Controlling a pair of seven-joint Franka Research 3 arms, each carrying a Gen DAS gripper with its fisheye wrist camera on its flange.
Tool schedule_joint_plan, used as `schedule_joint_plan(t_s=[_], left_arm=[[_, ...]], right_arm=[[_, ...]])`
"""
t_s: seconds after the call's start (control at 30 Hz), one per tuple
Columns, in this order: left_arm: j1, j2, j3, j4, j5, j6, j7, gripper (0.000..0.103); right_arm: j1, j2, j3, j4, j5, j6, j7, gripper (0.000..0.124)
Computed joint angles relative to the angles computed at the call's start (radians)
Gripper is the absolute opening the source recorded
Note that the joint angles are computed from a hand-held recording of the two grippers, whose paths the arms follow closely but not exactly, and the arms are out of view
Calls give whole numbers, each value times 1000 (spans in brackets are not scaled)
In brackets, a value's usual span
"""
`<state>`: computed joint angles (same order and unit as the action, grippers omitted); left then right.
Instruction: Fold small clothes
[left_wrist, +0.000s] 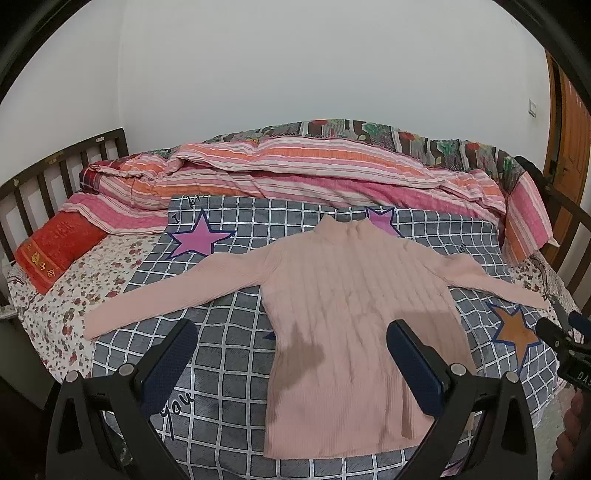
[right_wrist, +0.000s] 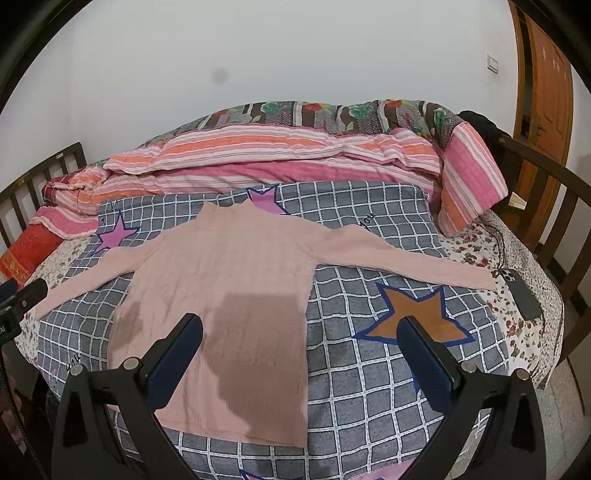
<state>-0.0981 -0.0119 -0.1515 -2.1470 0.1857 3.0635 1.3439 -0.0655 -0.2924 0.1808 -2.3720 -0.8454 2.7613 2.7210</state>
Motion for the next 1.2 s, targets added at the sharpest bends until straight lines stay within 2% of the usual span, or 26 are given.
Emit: schedule_joint_plan(t_s=[0.43, 0.53, 0.6, 0.67, 0.73, 0.8, 0.83, 0.9, 0.97, 1.1, 1.13, 1.17, 1.2], left_arm=[[17, 70, -13, 59, -87, 2, 89, 103], [22, 112, -6, 92, -47, 0, 60, 103], [46, 153, -23, 121, -74, -1, 84, 103], [92, 196, -63, 151, -146, -12, 122, 103], [186, 253, -150, 190, -279, -26, 214, 103], [260, 317, -205, 238, -366, -45, 284, 103], [264, 341, -195, 257, -375, -54, 276, 102], [314, 408, -209, 300, -425, -49, 274, 102], [319, 464, -168, 349, -425, -71, 213, 100], [345, 553, -116, 421, -424, -72, 88, 91], [357, 576, -108, 441, -422, -74, 58, 88], [369, 596, -105, 457, -420, -70, 34, 76], [389, 617, -110, 469, -421, -60, 18, 73]], right_arm=[[12, 65, -17, 42, -26, 1, 15, 103], [25, 95, -32, 65, -49, 2, 29, 103], [32, 121, -44, 82, -77, 12, 47, 103], [44, 150, -59, 100, -100, 23, 66, 103], [56, 185, -78, 119, -130, 43, 90, 103], [76, 220, -101, 138, -136, 52, 89, 103], [85, 245, -114, 152, -137, 64, 84, 103], [102, 285, -143, 173, -159, 92, 100, 102], [121, 324, -171, 192, -161, 121, 98, 98], [151, 418, -212, 244, -48, 174, -9, 97], [160, 436, -222, 255, -35, 181, -20, 96], [168, 456, -230, 269, -14, 186, -38, 96], [176, 475, -236, 283, 9, 187, -58, 96]])
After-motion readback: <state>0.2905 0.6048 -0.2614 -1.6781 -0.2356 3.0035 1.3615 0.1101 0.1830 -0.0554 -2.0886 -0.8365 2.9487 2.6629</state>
